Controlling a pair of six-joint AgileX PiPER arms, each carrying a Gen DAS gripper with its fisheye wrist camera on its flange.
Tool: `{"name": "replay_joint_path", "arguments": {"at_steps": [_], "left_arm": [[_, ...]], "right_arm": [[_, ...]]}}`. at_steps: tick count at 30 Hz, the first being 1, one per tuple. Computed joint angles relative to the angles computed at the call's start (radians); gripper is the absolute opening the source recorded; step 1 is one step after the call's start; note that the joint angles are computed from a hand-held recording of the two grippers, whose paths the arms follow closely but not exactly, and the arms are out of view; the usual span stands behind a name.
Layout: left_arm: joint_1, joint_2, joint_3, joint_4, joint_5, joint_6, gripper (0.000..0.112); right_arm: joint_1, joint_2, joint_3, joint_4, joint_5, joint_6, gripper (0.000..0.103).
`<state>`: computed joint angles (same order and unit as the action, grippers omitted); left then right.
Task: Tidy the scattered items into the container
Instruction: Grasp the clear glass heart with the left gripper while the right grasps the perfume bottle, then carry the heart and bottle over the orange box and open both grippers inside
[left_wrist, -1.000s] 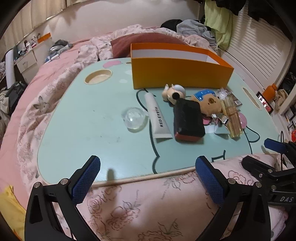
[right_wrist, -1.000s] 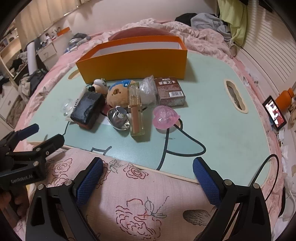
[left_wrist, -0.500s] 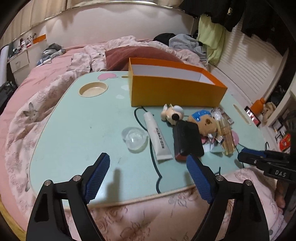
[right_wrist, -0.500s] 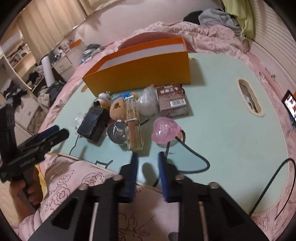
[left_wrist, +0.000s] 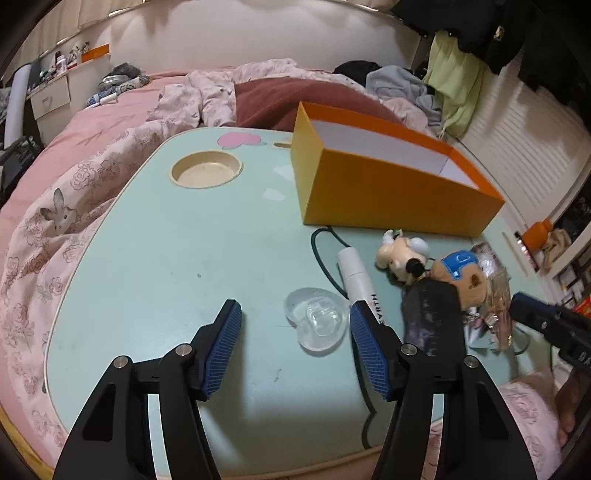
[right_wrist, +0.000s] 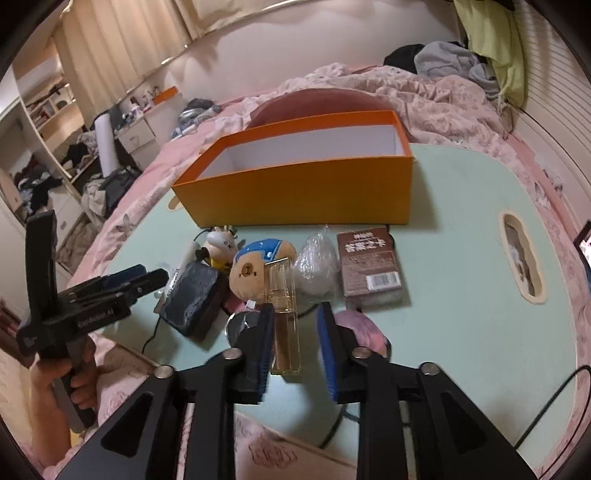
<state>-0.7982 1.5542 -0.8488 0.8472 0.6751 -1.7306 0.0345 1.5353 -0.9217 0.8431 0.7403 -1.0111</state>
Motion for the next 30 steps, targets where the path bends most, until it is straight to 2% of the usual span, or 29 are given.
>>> {"name": "replay_joint_path", "arguments": {"at_steps": [5, 7, 9, 14, 22, 25, 30], "left_arm": [[-0.019, 0.041, -0.033, 0.008, 0.043, 0.024, 0.059], [-0.026, 0.053, -0.046, 0.012, 0.062, 0.034, 0.039], [-0.026, 0.055, -0.048, 0.016, 0.060, 0.040, 0.039], [-0.022, 0.018, 0.003, 0.070, -0.001, -0.018, 0.039], [-0.072, -0.060, 0.019, 0.126, 0.059, -0.077, 0.039], [-0.057, -0.081, -0.019, 0.115, 0.073, -0.023, 0.039], [0.048, -0.057, -0.146, 0.036, 0.016, 0.168, 0.039]], "right_arm": [[0.064, 0.034, -0.025, -0.080, -0.012, 0.065, 0.028], [0.085, 0.047, -0.030, -0.121, -0.021, 0.097, 0.017], [0.080, 0.046, -0.022, -0.111, -0.020, 0.082, 0.017], [0.041, 0.015, 0.011, -0.037, -0.011, 0.012, 0.017], [-0.027, -0.027, 0.026, 0.066, 0.048, -0.085, 0.017], [-0.039, -0.009, -0.025, 0.066, 0.093, -0.055, 0.017], [0.034, 0.024, -0.178, -0.039, 0.030, 0.119, 0.017]]}}
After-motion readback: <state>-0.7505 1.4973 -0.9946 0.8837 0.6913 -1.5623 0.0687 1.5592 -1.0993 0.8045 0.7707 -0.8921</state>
